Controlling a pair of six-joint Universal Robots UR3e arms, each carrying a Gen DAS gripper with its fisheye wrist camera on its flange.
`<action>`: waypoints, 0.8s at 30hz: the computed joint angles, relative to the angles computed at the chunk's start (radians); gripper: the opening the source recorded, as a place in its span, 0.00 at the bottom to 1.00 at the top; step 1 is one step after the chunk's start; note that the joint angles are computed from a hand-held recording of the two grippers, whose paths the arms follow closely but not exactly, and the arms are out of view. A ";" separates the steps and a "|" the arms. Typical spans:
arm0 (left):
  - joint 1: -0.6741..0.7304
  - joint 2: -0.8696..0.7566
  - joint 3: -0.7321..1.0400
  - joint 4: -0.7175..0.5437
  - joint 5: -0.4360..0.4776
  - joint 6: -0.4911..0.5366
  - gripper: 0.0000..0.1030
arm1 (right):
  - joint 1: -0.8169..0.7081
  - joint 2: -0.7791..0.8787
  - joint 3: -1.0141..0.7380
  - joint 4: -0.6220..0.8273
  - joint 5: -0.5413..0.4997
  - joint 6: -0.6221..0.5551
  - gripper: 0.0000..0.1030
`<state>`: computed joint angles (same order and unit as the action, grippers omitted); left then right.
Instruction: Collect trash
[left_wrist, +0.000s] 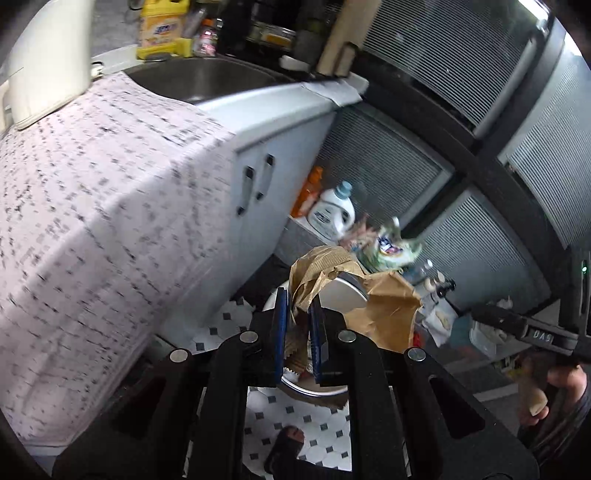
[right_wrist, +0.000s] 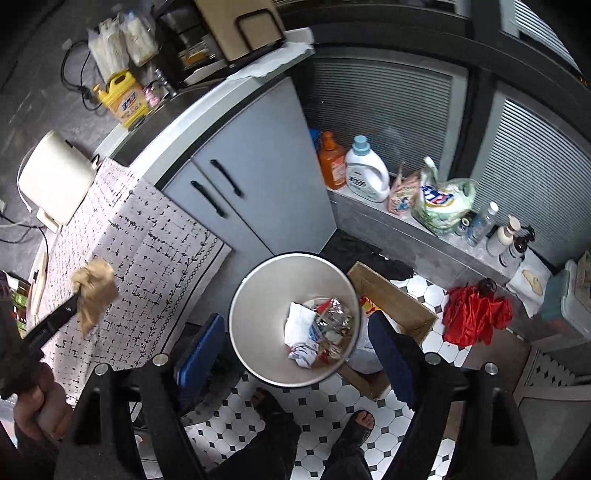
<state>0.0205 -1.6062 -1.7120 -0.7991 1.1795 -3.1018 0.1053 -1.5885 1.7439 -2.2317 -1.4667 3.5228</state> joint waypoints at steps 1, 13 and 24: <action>-0.027 -0.005 0.000 0.009 0.011 -0.017 0.11 | -0.023 -0.036 0.032 0.001 0.011 -0.016 0.76; -0.288 -0.281 0.152 0.079 0.122 -0.196 0.13 | -0.292 -0.431 0.220 0.200 0.114 -0.216 0.77; -0.347 -0.277 0.208 0.048 0.214 -0.265 0.63 | -0.442 -0.564 0.304 0.271 0.238 -0.333 0.77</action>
